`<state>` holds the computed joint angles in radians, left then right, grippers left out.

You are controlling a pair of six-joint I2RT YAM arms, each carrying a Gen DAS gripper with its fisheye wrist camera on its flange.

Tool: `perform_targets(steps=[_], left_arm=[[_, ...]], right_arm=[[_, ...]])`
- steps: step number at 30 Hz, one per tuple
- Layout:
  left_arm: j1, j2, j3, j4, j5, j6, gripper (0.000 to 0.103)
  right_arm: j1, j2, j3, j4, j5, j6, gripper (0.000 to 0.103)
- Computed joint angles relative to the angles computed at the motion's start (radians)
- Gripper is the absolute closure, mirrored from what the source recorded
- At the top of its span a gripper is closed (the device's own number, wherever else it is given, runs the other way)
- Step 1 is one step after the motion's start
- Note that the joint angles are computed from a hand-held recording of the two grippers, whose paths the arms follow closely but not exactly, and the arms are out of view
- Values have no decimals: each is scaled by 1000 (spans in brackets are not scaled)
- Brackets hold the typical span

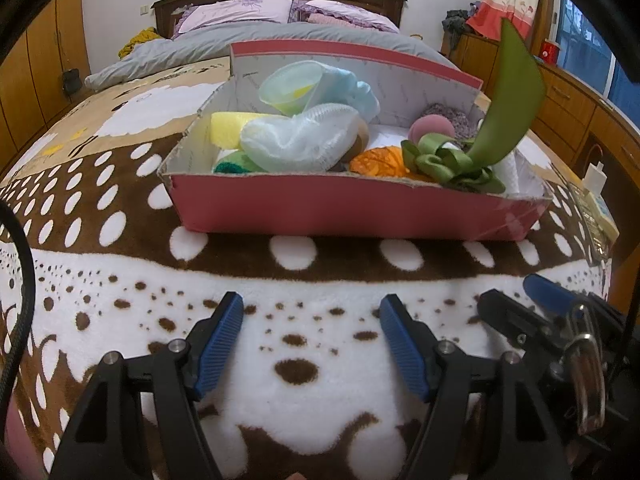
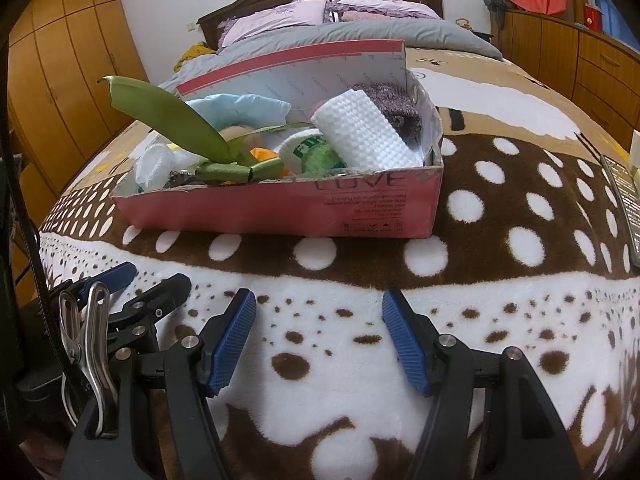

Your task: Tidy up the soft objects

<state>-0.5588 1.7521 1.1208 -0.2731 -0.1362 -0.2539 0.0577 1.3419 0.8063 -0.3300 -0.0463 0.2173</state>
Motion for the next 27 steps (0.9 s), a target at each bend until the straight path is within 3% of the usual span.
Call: perform_targets(steps=[27], left_arm=[[4, 6, -9, 12, 3, 2, 27]], right_arm=[[0, 4, 0, 1, 0, 2, 35]])
